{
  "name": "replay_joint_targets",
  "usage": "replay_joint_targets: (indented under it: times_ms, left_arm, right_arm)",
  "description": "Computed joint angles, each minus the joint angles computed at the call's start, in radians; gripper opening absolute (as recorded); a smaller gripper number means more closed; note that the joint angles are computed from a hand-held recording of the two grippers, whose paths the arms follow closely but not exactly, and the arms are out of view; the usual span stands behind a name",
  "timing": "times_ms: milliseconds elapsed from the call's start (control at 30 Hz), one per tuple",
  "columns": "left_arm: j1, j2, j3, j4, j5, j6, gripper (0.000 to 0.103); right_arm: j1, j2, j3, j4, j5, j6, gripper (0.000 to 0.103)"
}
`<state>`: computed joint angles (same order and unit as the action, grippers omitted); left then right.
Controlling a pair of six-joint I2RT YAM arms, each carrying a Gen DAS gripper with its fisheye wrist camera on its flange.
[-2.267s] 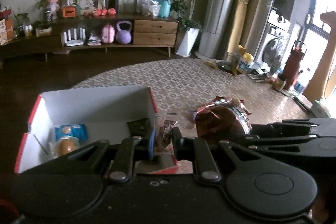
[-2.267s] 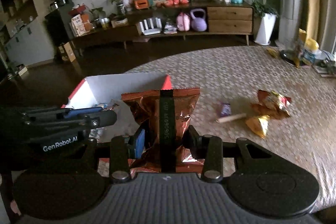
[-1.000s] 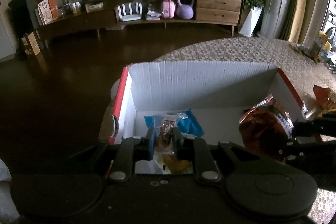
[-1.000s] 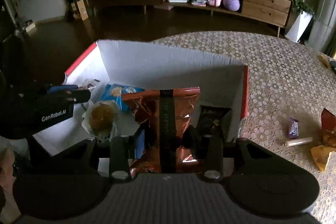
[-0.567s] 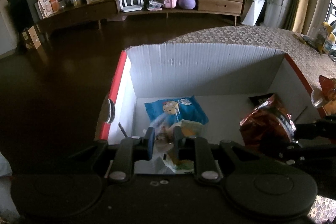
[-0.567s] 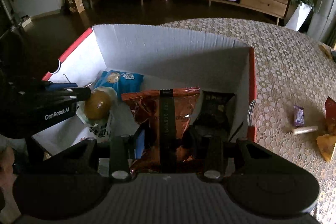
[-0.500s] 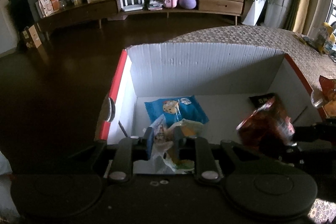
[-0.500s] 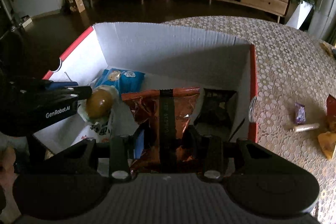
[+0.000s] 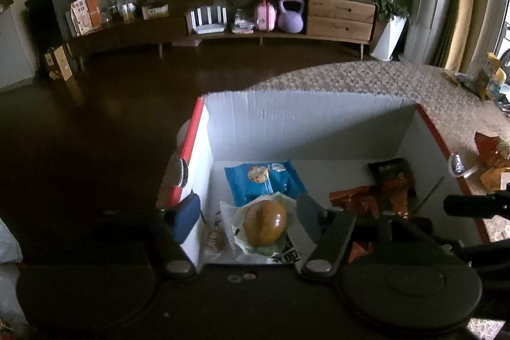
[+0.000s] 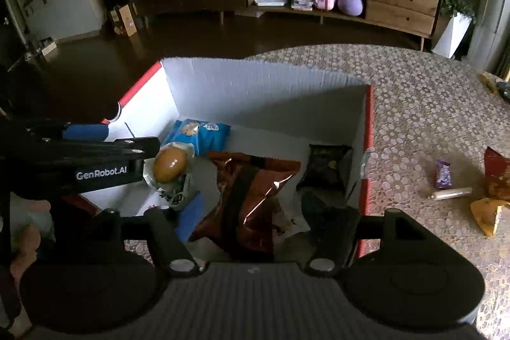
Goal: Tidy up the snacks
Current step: 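Open both grippers to drop the candy packet and foil bag into the box, then withdraw both tools from the box toward the remaining snacks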
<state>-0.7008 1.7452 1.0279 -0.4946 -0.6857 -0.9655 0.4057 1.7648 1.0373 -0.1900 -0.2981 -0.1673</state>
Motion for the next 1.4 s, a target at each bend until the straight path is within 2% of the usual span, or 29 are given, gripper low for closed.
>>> replay_joint_targets:
  times_ms: [67,300,367,733,1033,1400]
  left_arm:
    - [-0.015,-0.011,0.005,-0.015,-0.013,-0.006,0.075]
    - [-0.083,-0.025,0.050,-0.069,-0.052,-0.027,0.087]
    - [-0.106,-0.027,0.066,-0.080,-0.066,-0.033,0.089]
    - [-0.213,0.029,0.197,-0.112,-0.109,-0.026,0.102]
    - [-0.266,0.151,0.369,-0.095,-0.110,0.030,0.103]
    - [-0.282,0.361,0.647,-0.089,-0.071,0.104,0.103]
  right_arm:
    - [-0.014,-0.033,-0.021,0.004,-0.010,0.009,0.075]
    - [-0.071,-0.137,-0.075,-0.015,-0.048,-0.003,0.077]
    - [-0.095,-0.166,-0.093,-0.014,-0.062,-0.008,0.081]
    - [-0.278,-0.280,-0.134,-0.066,-0.182,-0.057,0.081]
    - [-0.483,-0.300,-0.127,-0.116,-0.296,-0.145,0.084]
    - [-0.745,-0.143,0.000,-0.164,-0.363,-0.297,0.084]
